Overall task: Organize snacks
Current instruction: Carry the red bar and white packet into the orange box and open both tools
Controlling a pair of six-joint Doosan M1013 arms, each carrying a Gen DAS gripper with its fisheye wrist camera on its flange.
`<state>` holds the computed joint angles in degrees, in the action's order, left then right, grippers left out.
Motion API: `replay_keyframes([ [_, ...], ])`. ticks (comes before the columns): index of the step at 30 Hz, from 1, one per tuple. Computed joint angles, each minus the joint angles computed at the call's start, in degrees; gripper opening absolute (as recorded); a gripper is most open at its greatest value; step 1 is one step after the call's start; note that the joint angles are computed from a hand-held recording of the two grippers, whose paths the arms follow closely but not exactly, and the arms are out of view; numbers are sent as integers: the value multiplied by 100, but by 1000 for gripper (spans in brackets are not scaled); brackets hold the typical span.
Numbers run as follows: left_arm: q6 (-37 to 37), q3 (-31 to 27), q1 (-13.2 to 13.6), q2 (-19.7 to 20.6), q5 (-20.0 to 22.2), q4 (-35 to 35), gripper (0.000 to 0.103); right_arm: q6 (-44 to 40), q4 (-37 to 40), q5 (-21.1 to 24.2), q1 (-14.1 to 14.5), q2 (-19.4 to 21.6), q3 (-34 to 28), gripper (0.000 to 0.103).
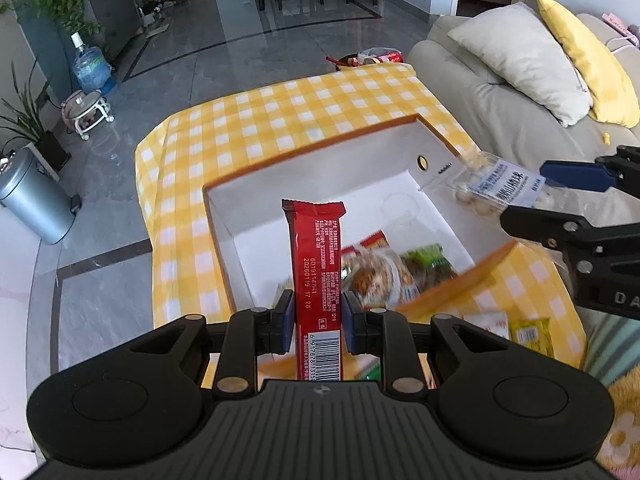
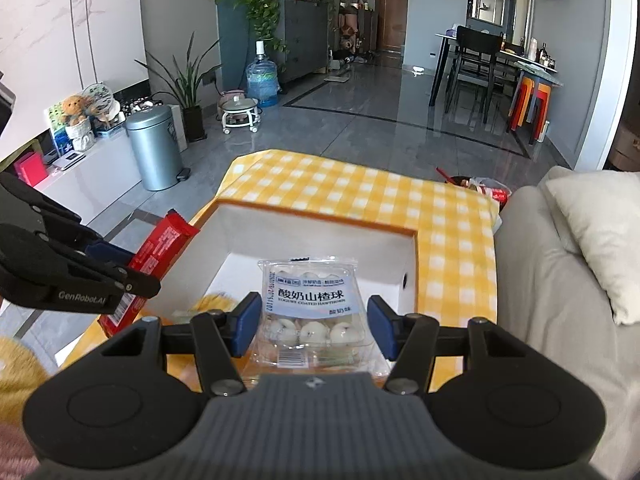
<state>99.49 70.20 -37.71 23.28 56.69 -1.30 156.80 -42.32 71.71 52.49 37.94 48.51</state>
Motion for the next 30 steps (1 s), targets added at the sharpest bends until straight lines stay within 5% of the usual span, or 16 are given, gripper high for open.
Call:
replay_keyframes([
  [18,-416,-1918,89,1521,1299,355,26,-1195,782,193,-833,1003,-1232,56],
  [30,-131,-2311,137,1945,1767,310,26,-1474,2073,414,-1109,1227,-1398,56],
])
